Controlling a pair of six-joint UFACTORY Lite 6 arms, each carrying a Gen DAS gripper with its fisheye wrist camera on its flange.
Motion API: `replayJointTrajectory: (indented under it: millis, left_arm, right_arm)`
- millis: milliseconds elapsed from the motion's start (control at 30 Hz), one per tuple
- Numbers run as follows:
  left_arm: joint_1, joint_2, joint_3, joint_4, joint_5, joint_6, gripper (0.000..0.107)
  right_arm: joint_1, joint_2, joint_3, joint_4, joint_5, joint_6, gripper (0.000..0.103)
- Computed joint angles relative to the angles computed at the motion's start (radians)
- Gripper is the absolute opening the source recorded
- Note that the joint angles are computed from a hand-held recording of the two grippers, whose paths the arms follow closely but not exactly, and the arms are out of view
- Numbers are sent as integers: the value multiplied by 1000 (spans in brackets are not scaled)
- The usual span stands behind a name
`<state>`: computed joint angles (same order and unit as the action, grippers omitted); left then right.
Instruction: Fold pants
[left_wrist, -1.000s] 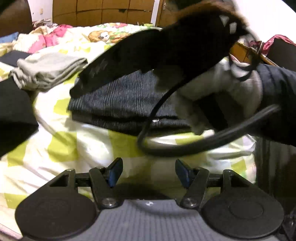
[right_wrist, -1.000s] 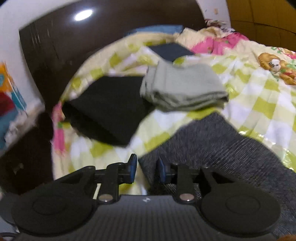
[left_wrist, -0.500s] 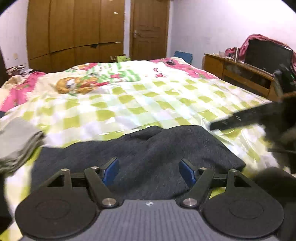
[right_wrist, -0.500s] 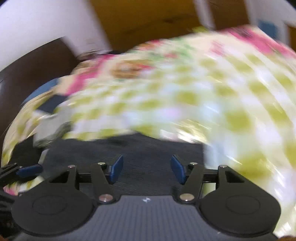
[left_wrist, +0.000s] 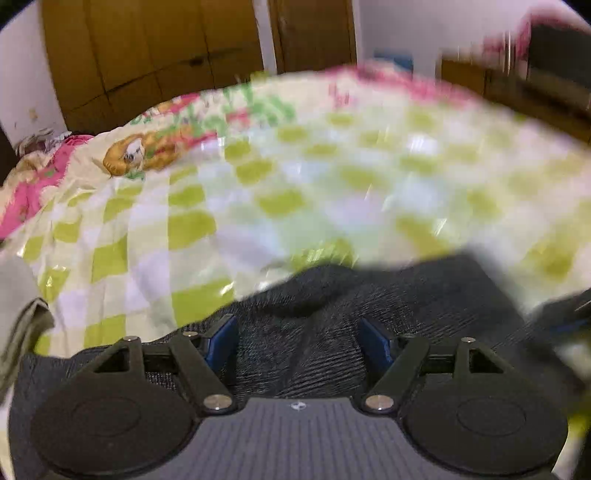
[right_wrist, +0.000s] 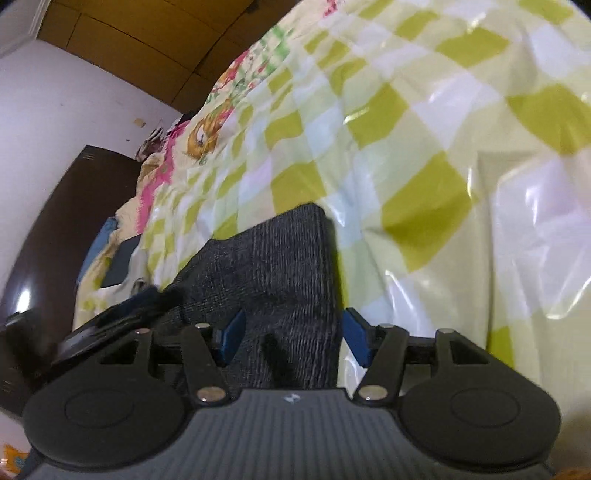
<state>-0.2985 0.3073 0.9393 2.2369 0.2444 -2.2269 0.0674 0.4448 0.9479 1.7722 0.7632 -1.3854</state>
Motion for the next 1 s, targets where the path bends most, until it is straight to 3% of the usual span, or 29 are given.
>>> replayJointTrajectory:
  millis: [67,133,200,367,467,567,667,800,933,1000]
  left_arm:
    - [-21,25,22,-84,36,100,88]
    - [-45,19,3,-62,158,83,88]
    - [-42,48,28,-168,250,181,88]
    - [27,-64,-62,-160,96,121,88]
    - [-5,-155,-159,-205,107,159,88]
    - [-19,-219,-205,-257,96,172,88]
    - [-28,-256,-223,-289,89,203,88]
    - [-29,-312,-254,-311,64,243,88]
    - [-29,-298,-263,-327,52,261,88]
    - [-28,-303,-269,-350,45,274,88]
  right_arm:
    - [4,42,42,-20,28,18,68]
    - [-15,62,62,-33,105,14,70]
    - [-38,81,73,-33,176,6,70]
    - [-61,145,131,-50,230,28,63]
    - [-76,112,113,-46,298,-30,61]
    - [-75,114,126,-113,167,7,62]
    - [-85,151,152,-160,140,54,53]
    - [-113,145,134,-163,162,57,53]
    - [-56,214,228,-144,217,93,56]
    - [-36,230,275,-137,251,87,50]
